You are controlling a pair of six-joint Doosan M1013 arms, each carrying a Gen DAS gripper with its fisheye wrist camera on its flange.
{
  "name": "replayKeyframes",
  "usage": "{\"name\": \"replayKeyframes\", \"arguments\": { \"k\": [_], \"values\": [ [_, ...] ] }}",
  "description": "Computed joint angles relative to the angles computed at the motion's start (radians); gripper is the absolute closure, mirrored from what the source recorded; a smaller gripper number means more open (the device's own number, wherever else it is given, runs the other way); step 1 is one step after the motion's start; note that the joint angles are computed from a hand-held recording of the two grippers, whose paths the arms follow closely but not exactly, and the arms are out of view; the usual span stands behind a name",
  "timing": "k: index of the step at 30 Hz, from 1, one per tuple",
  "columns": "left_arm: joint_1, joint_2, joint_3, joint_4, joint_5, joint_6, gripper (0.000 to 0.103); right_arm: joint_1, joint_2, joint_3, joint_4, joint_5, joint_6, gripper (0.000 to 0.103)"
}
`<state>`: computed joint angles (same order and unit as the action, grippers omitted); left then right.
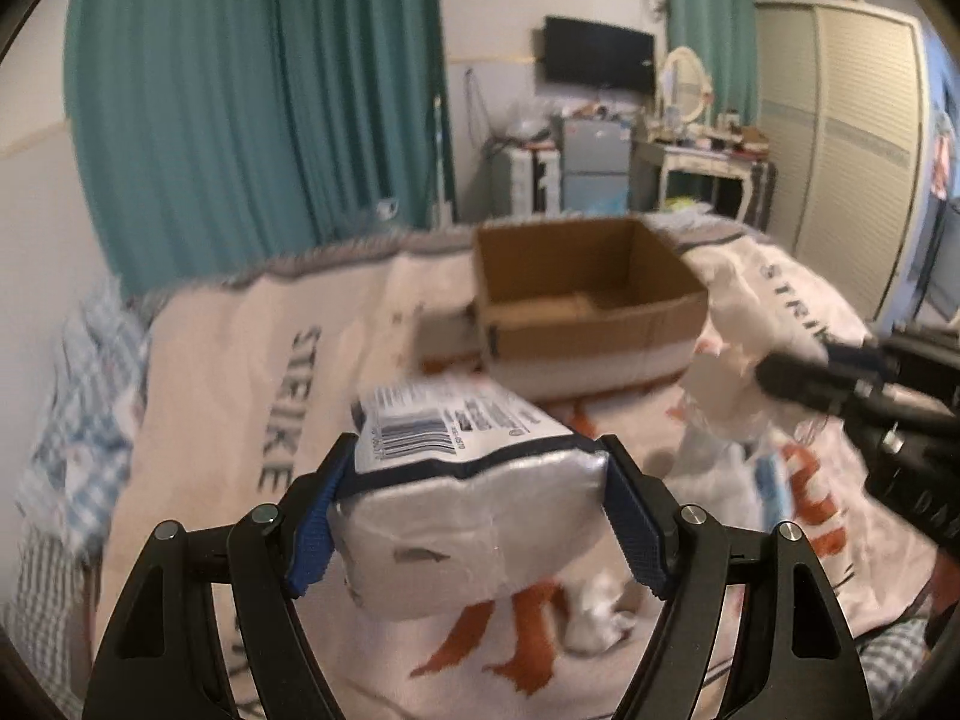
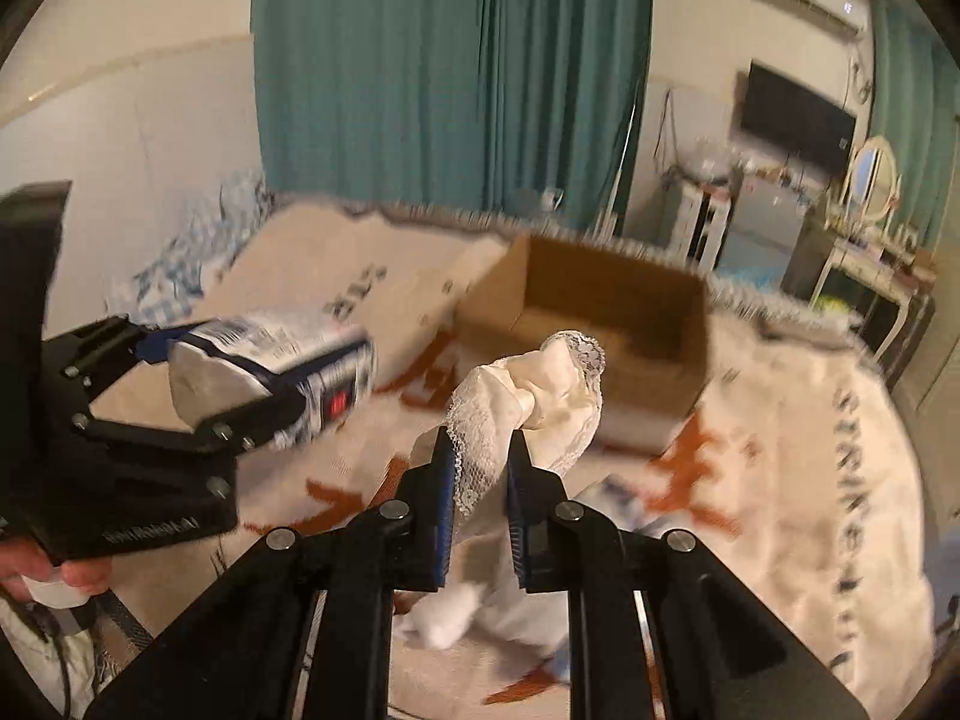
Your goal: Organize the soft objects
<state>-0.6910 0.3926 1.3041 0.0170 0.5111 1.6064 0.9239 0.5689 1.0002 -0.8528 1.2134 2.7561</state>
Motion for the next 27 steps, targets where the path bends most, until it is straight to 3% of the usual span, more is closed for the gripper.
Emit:
{"name": "replayKeyframes", "arguments": {
  "k": [3, 6, 9, 11, 18, 21, 23, 24, 26, 27],
  "values": [
    [0.000, 0.025, -0.059, -0.128, 0.016, 0.095, 0.026, -0.005, -0.029, 0.003, -0.064, 0.014, -0.031, 0.089],
    [-0.016, 0.059, -0.115, -0.095, -0.018, 0.111, 0.027, -0.030, -0.058, 0.016, -0.103, 0.015, -0.038, 0.089],
    [-0.025, 0.110, -0.190, -0.111, -0.049, 0.170, 0.040, -0.064, -0.065, 0.015, -0.109, 0.010, -0.063, 0.089],
    [-0.026, 0.168, -0.287, -0.161, 0.002, 0.223, 0.049, -0.095, -0.069, 0.022, -0.097, -0.016, -0.073, 0.088],
    [-0.040, 0.340, -0.570, -0.075, 0.122, 0.158, 0.047, -0.210, -0.066, 0.056, 0.022, -0.199, -0.085, 0.088],
    [-0.034, 0.412, -0.686, -0.067, 0.220, 0.121, 0.046, -0.236, -0.026, 0.023, 0.050, -0.153, -0.119, 0.069],
    [-0.028, 0.418, -0.687, -0.070, 0.240, 0.107, 0.045, -0.249, -0.020, 0.034, 0.064, -0.158, -0.096, 0.056],
    [-0.026, 0.416, -0.680, -0.072, 0.242, 0.104, 0.042, -0.252, -0.026, 0.050, 0.070, -0.172, -0.078, 0.052],
    [-0.026, 0.386, -0.622, -0.055, 0.202, 0.093, 0.024, -0.250, -0.035, 0.072, 0.065, -0.172, -0.045, 0.048],
    [-0.027, 0.367, -0.588, -0.037, 0.173, 0.077, 0.022, -0.246, -0.040, 0.079, 0.056, -0.161, -0.033, 0.048]
  ]
}}
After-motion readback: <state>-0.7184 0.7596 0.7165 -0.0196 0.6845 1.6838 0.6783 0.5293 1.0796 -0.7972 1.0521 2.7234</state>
